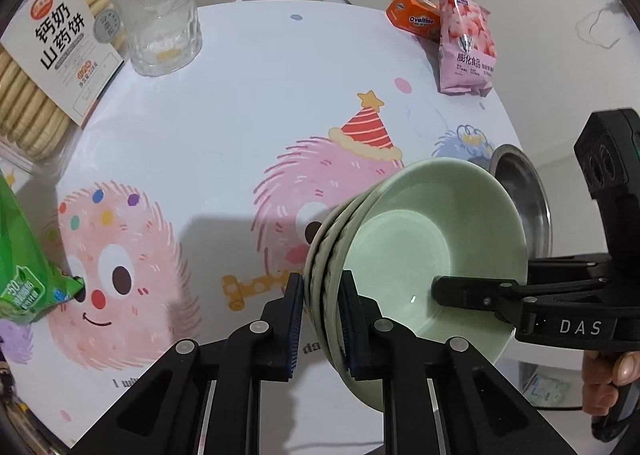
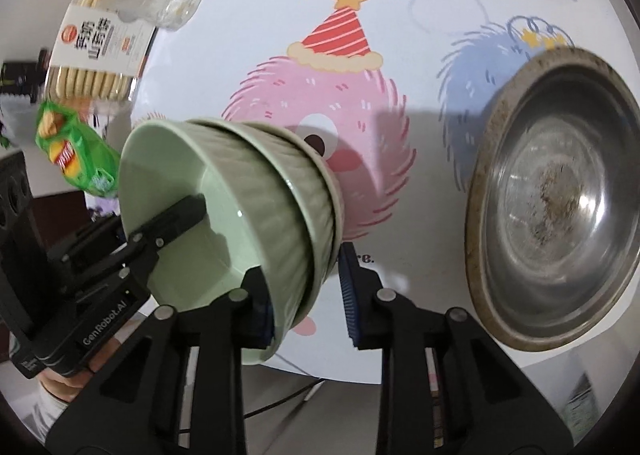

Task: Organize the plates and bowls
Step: 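Lift the bowl stack with both tools and carry it toward the steel bowl, then lower the bowl stack into the steel bowl and open both tools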

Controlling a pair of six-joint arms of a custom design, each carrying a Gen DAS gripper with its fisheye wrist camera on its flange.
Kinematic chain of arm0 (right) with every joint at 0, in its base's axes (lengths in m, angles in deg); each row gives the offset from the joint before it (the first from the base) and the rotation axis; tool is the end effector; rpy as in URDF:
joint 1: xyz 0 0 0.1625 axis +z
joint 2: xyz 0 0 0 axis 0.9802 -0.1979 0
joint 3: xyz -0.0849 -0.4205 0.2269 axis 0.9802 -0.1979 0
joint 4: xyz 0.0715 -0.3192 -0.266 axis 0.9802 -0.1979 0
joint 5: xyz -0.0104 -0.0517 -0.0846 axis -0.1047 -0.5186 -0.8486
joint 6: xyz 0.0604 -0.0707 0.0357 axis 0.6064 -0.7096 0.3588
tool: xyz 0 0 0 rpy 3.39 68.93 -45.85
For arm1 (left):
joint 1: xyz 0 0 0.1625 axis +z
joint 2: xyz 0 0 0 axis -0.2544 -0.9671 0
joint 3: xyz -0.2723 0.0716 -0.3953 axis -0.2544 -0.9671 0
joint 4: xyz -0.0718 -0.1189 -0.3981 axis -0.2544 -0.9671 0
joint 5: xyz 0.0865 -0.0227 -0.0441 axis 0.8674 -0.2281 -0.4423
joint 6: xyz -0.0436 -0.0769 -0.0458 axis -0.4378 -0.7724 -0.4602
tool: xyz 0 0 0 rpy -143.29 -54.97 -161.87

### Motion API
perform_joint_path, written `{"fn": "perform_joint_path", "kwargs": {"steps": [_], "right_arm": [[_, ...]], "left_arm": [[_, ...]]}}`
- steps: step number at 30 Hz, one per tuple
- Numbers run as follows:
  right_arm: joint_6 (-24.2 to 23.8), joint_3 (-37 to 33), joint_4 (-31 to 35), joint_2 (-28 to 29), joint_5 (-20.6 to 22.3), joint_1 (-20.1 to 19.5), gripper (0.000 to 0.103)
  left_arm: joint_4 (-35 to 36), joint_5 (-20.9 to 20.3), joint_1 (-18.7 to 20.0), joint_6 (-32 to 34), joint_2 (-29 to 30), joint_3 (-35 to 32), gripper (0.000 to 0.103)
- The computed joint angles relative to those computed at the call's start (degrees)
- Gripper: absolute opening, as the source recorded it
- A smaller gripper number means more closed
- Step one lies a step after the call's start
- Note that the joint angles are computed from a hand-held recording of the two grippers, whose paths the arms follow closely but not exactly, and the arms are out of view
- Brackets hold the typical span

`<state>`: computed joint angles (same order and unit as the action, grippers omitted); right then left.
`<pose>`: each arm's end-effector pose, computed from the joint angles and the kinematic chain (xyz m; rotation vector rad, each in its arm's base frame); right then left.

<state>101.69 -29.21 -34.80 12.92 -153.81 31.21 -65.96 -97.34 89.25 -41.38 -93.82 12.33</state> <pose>0.4025 -0.8307 0.0119 -0.3963 -2.7310 0.0995 -0.0641 -0.8791 0.3479 0.6601 2.6436 0.1289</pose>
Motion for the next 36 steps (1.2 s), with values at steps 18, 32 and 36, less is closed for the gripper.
{"fn": "perform_joint_path", "kwargs": {"steps": [18, 32, 36], "right_arm": [[-2.0, -3.4, 4.4, 1.1, -0.8, 0.8, 0.026], [-2.5, -0.4, 0.7, -2.5, -3.7, 2.5, 0.025], [-1.9, 3.9, -2.7, -6.0, -5.7, 3.3, 0.024]], "left_arm": [[0.6, 2.4, -1.3, -1.2, 0.1, -0.9, 0.015], [-1.5, 4.2, -5.0, 1.5, -1.0, -0.7, 0.015], [-2.5, 4.9, -7.3, 3.3, -1.1, -0.5, 0.015]]}}
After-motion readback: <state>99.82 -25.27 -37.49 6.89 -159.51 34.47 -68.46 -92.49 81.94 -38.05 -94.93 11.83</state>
